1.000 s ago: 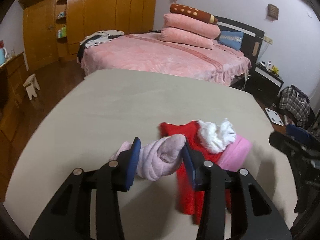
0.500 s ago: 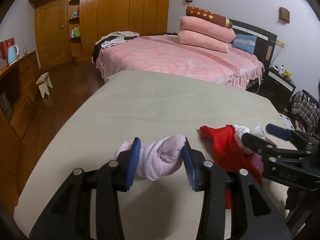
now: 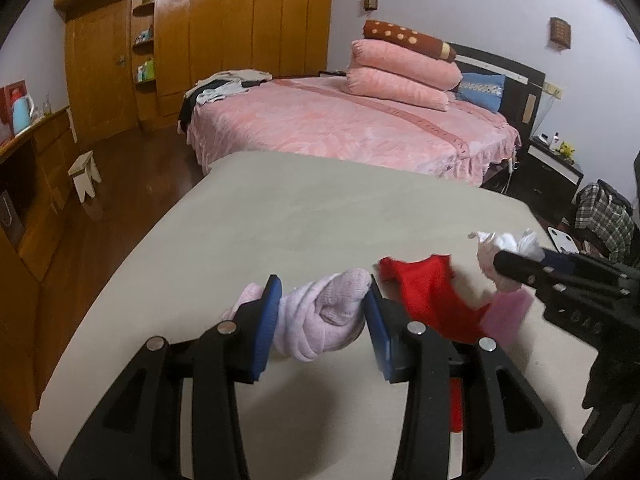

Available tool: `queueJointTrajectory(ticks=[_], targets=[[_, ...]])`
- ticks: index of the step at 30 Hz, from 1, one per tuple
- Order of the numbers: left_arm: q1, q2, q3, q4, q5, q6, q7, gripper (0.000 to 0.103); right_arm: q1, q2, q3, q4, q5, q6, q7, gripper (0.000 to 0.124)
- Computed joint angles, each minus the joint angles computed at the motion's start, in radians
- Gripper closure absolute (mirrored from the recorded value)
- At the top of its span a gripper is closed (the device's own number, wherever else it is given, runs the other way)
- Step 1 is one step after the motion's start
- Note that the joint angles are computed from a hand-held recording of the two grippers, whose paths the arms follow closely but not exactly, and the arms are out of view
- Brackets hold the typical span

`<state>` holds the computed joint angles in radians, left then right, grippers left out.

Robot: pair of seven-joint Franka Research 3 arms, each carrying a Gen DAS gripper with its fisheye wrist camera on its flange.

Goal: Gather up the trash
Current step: 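Grasp the white crumpled bag with the right gripper while the left holds the pink sock, then carry the pink sock and white bag over the bin and open both grippers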

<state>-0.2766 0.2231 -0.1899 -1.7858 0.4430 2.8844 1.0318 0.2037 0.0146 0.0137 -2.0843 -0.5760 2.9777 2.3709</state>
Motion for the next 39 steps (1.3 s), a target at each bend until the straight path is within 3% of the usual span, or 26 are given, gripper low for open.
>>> queueJointTrajectory(ticks=[5,10,27,39], targets=[[-0.017,-0.032,-0.016,-0.008,0.002,0.012,0.006,0.063,-0.052,-0.107,0.027,-0.073,-0.09,0.023,0.101,0.088],[-0.039,-0.065,-0.038,-0.013,-0.002,0.03,0.01,0.063,-0.136,-0.241,0.081,-0.169,-0.093,0.016,0.127,0.088],[-0.152,-0.134,-0.115,-0.036,-0.017,0.062,0.005,0.063,-0.295,-0.7,0.148,-0.487,0.127,-0.074,-0.031,0.088],[-0.204,-0.178,-0.157,-0.06,-0.066,0.082,0.051,0.063,-0.373,-0.928,0.169,-0.598,0.259,-0.11,-0.154,0.088]])
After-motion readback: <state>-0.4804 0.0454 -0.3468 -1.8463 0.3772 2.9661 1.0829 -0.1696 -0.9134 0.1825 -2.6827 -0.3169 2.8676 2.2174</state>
